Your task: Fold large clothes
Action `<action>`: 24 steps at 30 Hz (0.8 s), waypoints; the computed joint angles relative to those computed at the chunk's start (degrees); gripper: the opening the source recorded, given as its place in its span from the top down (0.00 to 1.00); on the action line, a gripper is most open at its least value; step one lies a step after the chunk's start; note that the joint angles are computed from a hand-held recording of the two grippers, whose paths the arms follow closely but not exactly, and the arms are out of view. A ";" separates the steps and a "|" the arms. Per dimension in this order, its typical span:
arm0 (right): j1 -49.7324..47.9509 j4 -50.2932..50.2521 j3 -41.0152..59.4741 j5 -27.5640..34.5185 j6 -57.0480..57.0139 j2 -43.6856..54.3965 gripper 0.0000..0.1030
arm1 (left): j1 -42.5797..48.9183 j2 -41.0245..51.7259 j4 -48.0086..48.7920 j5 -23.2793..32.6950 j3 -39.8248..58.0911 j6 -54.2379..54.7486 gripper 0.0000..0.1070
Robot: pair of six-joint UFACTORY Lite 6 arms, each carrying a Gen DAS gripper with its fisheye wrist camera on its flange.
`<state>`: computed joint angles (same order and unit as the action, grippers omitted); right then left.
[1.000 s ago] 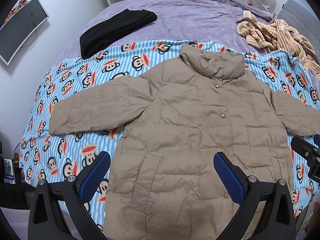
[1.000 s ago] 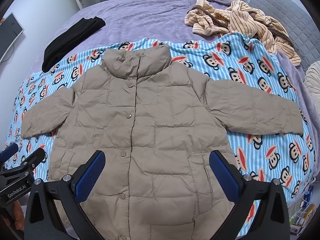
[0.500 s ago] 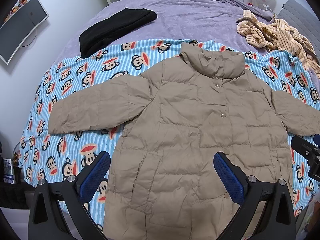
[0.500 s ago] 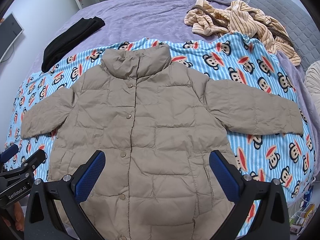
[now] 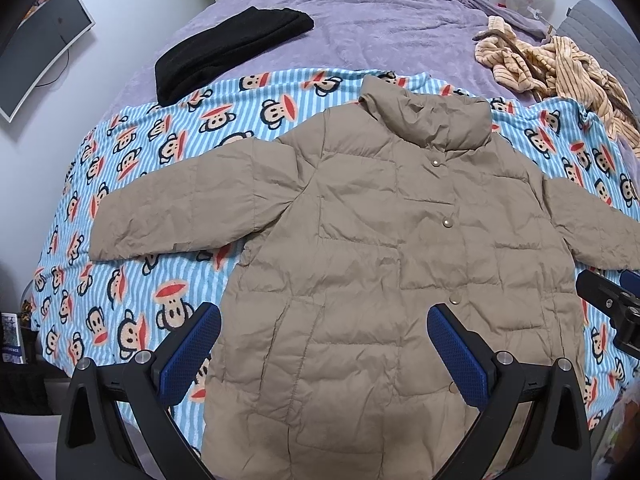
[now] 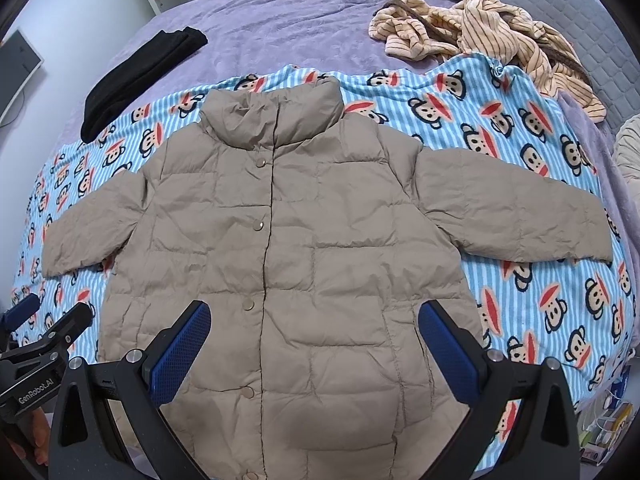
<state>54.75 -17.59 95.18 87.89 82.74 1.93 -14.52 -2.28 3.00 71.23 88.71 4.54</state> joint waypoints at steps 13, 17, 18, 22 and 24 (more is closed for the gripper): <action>-2.21 5.27 -4.39 -9.01 -0.08 1.65 0.00 | 14.02 4.46 -7.57 -5.41 -6.62 9.33 0.04; -2.19 7.25 -8.50 -18.53 1.27 1.96 0.00 | 23.29 11.50 -14.72 -6.90 -4.74 15.44 0.04; -2.37 8.71 -9.10 -20.83 0.43 2.76 0.00 | 25.77 13.72 -16.95 -7.52 -3.68 17.41 0.04; -2.92 13.71 -9.11 -29.25 -4.09 8.83 0.00 | 33.73 24.69 -22.59 -13.03 3.53 23.20 0.04; -2.76 14.36 -8.02 -31.47 -4.11 12.65 0.00 | 37.23 32.36 -25.28 -14.12 9.89 24.08 0.04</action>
